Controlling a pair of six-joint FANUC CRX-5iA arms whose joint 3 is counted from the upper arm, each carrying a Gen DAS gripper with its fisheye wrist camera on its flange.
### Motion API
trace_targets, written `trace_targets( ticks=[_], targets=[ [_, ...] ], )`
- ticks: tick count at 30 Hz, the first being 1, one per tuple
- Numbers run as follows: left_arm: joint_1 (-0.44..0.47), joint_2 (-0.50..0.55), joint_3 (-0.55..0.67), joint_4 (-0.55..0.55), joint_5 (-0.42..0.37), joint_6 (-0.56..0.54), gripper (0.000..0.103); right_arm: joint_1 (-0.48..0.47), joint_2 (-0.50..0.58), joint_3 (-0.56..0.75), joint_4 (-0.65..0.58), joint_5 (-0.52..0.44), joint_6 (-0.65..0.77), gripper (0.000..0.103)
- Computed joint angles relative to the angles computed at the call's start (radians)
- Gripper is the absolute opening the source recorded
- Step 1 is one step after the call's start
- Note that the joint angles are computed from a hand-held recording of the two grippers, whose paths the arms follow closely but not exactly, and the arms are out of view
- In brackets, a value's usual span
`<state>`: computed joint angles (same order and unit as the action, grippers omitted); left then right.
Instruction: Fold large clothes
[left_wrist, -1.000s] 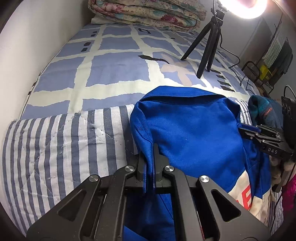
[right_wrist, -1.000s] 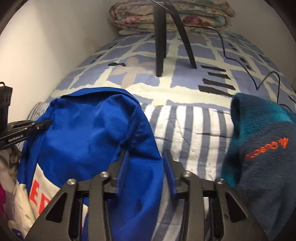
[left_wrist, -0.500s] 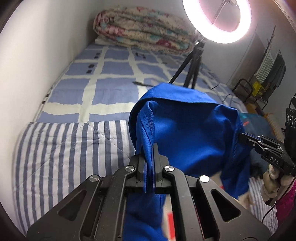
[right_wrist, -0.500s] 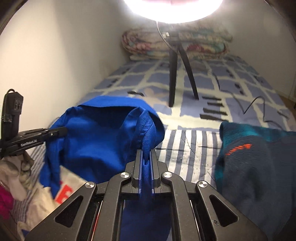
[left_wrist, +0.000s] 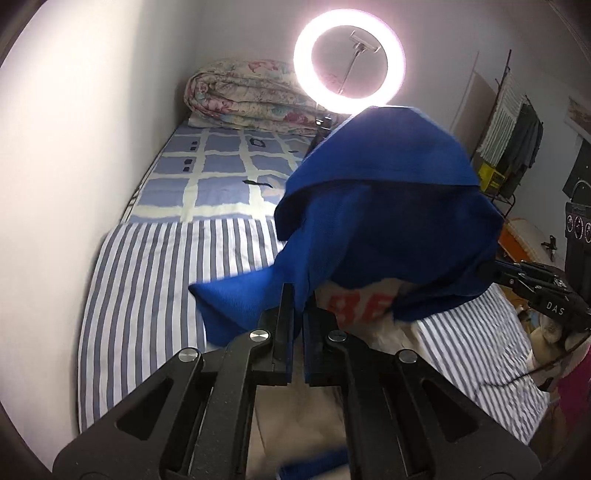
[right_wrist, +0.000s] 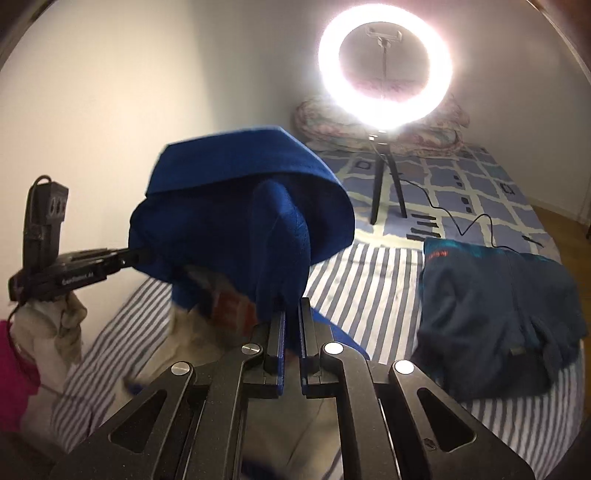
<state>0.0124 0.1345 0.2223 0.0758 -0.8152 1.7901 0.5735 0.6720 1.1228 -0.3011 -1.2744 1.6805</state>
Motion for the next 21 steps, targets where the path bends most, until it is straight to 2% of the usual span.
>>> trace_targets(
  ticks=[6, 10, 18, 21],
  targets=[
    [-0.064, -0.189, -0.188, -0.058, 0.026, 0.087, 0.001, 0.012, -0.261, -0.382, -0.009, 0.108, 0.053, 0.004],
    [-0.123, -0.285, -0.297, -0.100, 0.013, 0.153, 0.001, 0.030, -0.391, -0.583, 0.004, 0.151, 0.063, 0.004],
    [-0.212, -0.381, -0.439, -0.157, -0.068, 0.253, 0.001, 0.086, -0.585, -0.898, 0.069, 0.204, 0.057, 0.002],
    [-0.225, -0.407, -0.466, -0.158, -0.117, 0.266, 0.001, 0.089, -0.618, -0.942, 0.073, 0.171, 0.060, 0.002]
  ],
)
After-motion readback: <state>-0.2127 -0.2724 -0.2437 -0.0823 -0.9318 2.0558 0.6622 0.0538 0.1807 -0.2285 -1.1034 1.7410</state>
